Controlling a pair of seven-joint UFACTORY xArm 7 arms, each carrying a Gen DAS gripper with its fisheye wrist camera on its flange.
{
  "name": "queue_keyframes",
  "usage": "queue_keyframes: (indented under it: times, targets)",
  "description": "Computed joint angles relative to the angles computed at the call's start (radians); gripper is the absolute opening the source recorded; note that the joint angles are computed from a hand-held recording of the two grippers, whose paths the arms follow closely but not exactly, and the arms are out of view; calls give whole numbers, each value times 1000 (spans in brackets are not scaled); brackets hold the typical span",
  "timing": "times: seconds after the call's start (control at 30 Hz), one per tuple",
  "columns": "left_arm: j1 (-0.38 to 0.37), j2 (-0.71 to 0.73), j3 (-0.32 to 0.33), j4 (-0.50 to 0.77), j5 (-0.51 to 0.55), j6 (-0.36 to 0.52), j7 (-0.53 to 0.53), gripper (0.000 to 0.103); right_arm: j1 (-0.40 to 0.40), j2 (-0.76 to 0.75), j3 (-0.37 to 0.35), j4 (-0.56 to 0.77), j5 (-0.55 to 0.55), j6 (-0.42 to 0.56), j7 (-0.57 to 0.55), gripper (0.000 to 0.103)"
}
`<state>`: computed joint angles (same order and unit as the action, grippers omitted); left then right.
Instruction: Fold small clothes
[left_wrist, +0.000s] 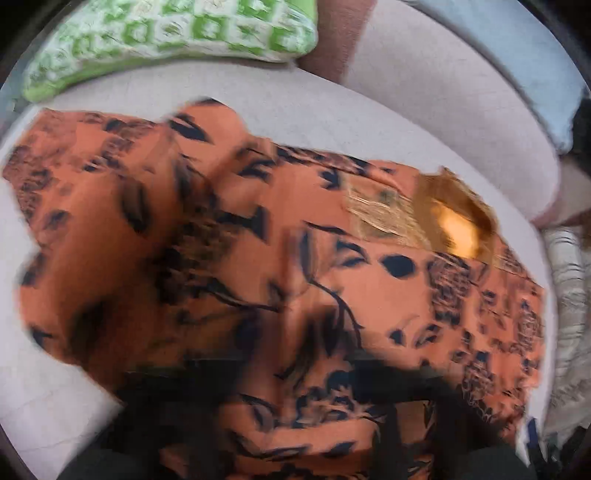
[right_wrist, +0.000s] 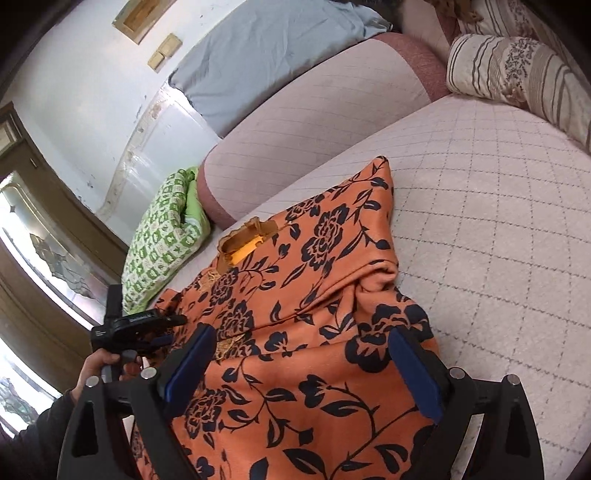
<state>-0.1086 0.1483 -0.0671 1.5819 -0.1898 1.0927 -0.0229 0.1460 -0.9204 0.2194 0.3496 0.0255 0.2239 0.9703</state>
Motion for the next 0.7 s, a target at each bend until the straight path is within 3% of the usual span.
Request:
queue_keyframes:
  times: [0.07, 0.17, 0.23, 0.37, 0.47, 0.5, 0.67, 0.7]
  targets:
    - [-14, -22, -3, -19, 50, -63, 7, 2, 1, -9, -4, -7, 5, 0, 5, 96]
    - [-57, -158, -28, -174, 175, -364, 108, 2, 8, -21, -15, -20, 17, -7, 14, 96]
    - [-73, -203, -38, -227, 225, -472, 119, 2, 15, -19, -25, -27, 24, -15, 15, 96]
    - [-65, -137, -27, -200, 296, -375, -1, 3, 28, -5, -39, -28, 33, -25, 8, 96]
    - [-97, -90, 33, -213, 461, -315, -121, 3, 30, -1, -40, -28, 36, -23, 4, 96]
    - [-55, -100, -1, -237, 448, -345, -125, 7, 34, 3, -44, -28, 39, -26, 2, 96]
    - [-49, -154, -7, -242, 330, -345, -43, 11, 29, 12, -40, -26, 42, -30, 1, 96]
    - [-44, -174, -3, -255, 284, -371, -1, 24, 27, 11, -38, -24, 41, -30, 1, 96]
